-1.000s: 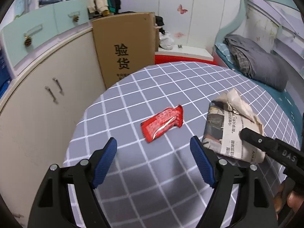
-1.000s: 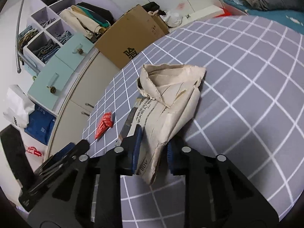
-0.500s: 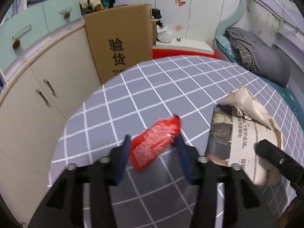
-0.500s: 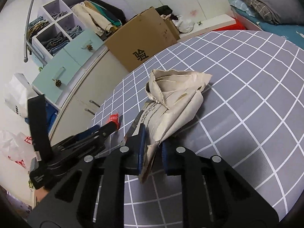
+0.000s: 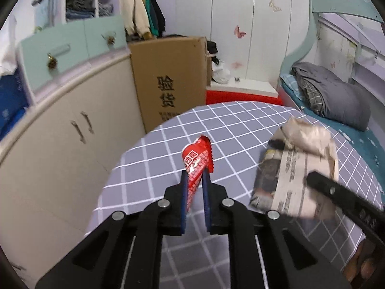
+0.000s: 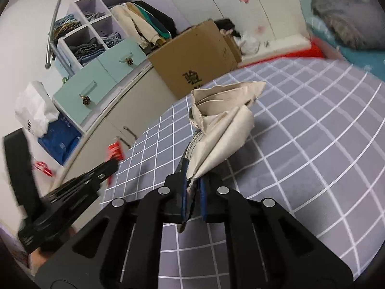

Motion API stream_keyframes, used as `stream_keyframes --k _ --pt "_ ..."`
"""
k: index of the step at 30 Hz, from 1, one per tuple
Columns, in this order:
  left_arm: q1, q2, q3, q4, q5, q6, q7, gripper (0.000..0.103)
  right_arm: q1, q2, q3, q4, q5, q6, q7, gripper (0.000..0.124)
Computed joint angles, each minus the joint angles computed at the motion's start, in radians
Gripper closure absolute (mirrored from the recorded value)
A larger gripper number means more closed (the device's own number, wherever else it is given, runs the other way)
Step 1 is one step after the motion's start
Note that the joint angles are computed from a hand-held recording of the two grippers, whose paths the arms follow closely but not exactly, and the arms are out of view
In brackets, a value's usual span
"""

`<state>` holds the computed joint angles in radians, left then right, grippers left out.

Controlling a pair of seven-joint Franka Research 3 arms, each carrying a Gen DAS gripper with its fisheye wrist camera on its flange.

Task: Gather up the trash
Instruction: 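Carry the red wrapper and beige paper bag over the wastebasket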

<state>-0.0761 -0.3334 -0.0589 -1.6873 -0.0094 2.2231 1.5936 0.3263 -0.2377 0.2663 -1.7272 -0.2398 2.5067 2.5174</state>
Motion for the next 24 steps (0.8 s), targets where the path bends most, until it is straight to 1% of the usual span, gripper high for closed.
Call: stream_keyframes --k 2,5,11,17,20,24 --pt "0.01 -0.038 -0.009 -0.033 0.03 0.008 -0.017 0.092 -0.011 0.004 0.029 0.024 -0.077 -0.021 0.016 0.118" --pt "0.007 -0.092 -0.001 -0.078 0.035 0.01 -0.027 0.092 0.002 0.006 0.043 0.04 -0.115 -0.021 0.023 0.119" --pt "0.004 -0.182 0.034 -0.138 0.033 -0.005 -0.028 0.092 0.035 -0.003 0.053 0.047 -0.095 0.004 0.031 0.119" --pt "0.019 -0.261 0.084 -0.181 0.025 -0.032 -0.023 0.092 0.069 0.027 0.084 0.11 -0.106 -0.007 0.039 0.119" --pt "0.033 -0.299 0.109 -0.205 0.028 -0.037 -0.015 0.092 0.102 0.07 0.104 0.169 -0.138 -0.03 0.045 0.119" --pt "0.061 -0.346 0.151 -0.236 0.035 -0.051 -0.001 0.092 0.18 0.159 0.118 0.276 -0.189 -0.067 0.045 0.119"
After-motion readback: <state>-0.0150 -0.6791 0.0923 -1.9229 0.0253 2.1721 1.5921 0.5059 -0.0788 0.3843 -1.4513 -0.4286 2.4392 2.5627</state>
